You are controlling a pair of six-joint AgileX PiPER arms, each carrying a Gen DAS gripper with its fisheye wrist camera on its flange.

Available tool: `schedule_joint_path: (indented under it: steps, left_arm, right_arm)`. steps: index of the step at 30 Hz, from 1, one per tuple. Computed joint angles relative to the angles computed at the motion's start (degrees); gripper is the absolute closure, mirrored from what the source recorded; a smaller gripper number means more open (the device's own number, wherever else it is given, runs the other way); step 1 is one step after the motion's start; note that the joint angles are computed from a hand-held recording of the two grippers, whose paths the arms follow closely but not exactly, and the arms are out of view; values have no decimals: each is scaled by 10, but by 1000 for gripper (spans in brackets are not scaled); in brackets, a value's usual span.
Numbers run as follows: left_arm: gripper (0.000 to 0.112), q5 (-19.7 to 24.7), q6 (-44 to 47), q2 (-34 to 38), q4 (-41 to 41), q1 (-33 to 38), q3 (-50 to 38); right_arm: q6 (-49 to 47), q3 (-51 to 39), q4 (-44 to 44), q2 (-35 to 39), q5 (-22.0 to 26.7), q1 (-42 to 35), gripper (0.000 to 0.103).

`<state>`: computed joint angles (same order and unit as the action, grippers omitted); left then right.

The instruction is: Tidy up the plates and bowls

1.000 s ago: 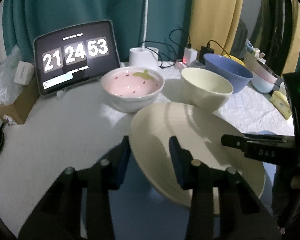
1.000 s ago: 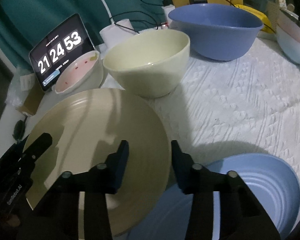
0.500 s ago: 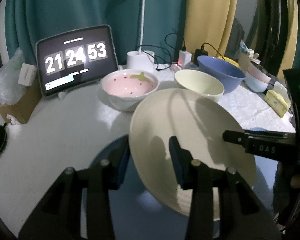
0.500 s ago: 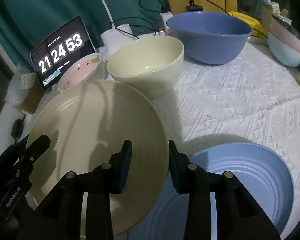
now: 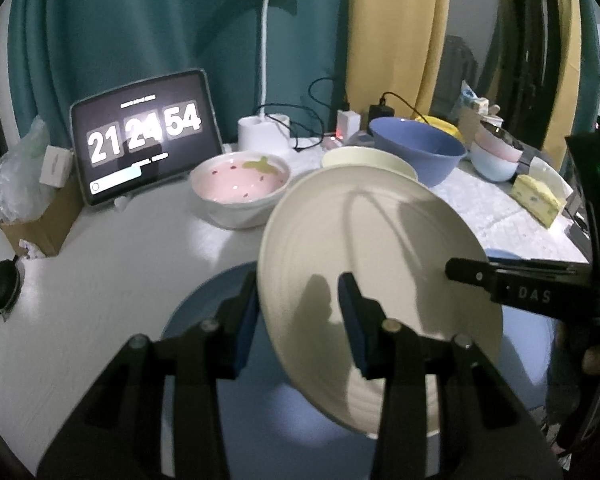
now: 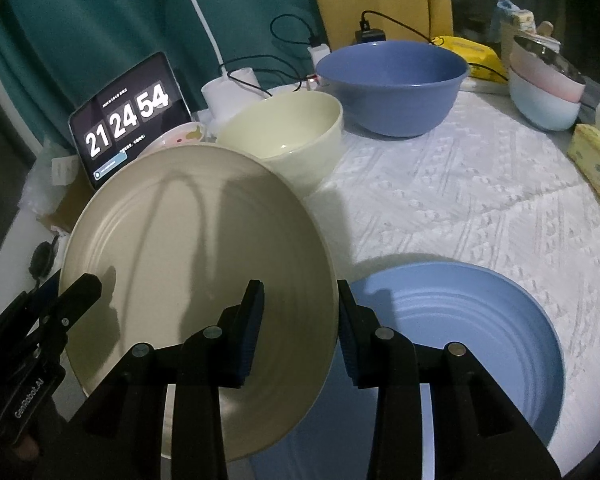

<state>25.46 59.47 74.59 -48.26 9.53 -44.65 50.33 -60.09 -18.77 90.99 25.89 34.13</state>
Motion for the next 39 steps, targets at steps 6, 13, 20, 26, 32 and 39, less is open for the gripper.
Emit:
schedule_joint_path:
  steps: [6, 13, 20, 26, 32, 39]
  left_arm:
    - [72, -4, -38, -31, 30, -23, 15]
    - [72, -16, -115, -60, 100, -67, 30]
    - [72, -29, -202, -79, 167, -114, 43]
    - [72, -37, -282, -85, 225, -162, 51]
    - [71, -51, -384, -84, 311, -216, 55]
    - [71, -54, -519, -70, 427, -279, 54]
  right_arm:
    - [23, 35, -20, -36, -8, -2, 65]
    - [56, 79, -52, -78, -13, -4, 65]
    - [56, 116, -55, -116, -18, -15, 65]
    - [54, 150, -56, -149, -19, -30, 65]
    - [54, 188, -57, -182, -25, -48, 65]
    - [23, 217, -34, -214, -30, -79, 65]
